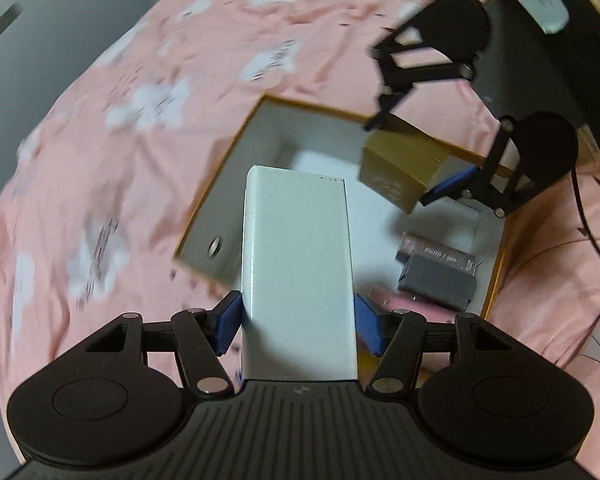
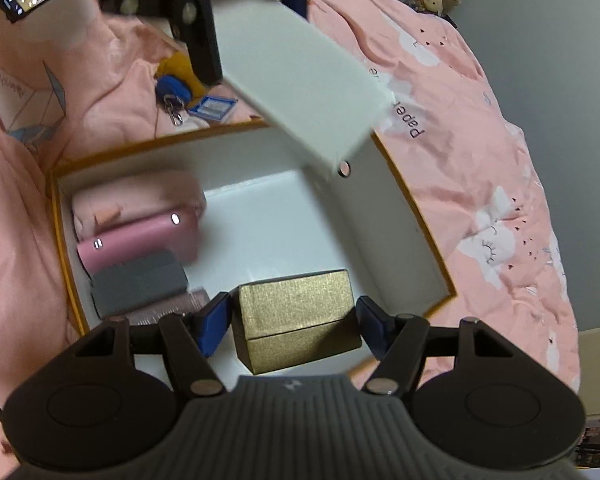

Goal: Organize objects
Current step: 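Carry the white box and gold box over the orange box and lower them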

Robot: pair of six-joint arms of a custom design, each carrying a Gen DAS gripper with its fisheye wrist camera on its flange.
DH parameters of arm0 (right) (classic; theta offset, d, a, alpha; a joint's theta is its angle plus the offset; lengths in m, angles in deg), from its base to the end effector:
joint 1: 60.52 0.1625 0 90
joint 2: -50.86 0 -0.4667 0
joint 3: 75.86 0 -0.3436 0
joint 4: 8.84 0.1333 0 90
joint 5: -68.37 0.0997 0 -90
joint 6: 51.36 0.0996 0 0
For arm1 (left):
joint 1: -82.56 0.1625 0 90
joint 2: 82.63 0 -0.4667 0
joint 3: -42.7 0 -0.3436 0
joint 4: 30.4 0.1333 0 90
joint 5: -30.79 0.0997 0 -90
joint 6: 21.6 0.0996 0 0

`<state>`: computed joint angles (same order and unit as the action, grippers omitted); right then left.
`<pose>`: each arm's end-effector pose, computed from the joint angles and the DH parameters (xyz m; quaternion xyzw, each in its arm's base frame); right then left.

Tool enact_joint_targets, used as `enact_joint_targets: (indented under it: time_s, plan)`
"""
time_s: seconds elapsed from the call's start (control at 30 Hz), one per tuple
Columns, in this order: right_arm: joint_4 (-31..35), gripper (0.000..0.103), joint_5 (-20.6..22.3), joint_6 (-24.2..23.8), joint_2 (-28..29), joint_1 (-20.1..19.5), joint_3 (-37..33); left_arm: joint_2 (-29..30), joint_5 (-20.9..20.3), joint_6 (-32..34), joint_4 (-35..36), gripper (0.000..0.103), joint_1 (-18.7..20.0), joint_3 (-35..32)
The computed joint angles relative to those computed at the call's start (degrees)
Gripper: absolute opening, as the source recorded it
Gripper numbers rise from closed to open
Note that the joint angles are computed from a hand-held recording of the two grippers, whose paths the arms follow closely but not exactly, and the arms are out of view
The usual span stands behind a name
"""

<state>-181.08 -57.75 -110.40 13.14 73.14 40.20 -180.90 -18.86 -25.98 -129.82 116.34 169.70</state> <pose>0.4292 -0.3417 0.0380 0.7355 -0.6017 -0.0094 0.3114 -0.1420 -0.3330 0.3546 0.4565 0.8070 -0.0356 0.3730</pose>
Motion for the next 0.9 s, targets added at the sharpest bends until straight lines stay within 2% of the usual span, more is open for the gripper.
enact_joint_targets:
  time_s: [0.13,0.3,0.43,0.63,0.9]
  plan:
    - [0.7,0.069,-0.1,0.0,-1.7,-0.2,0.7,4.8,-0.5,7.5,-8.0,0.069,1.9,2.9]
    - [1.4,0.068,-0.2,0.4,-2.1,-1.0,1.1,10.2,0.4,18.6,-21.8,0.069,5.9,6.8]
    - [2.3,0.068,0.1,0.5,-1.9,-1.9,0.5,13.4,-0.1,23.3,-26.7,0.069,8.3,8.1]
    - [5.8,0.068,1.2,0.3,-1.3,-2.9,-1.3,16.8,-2.2,30.2,-30.6,0.07,13.9,7.2]
    - [9.9,0.068,-0.1,-4.1,1.2,-3.8,-4.1,18.9,-6.2,36.1,-28.0,0.07,18.8,4.7]
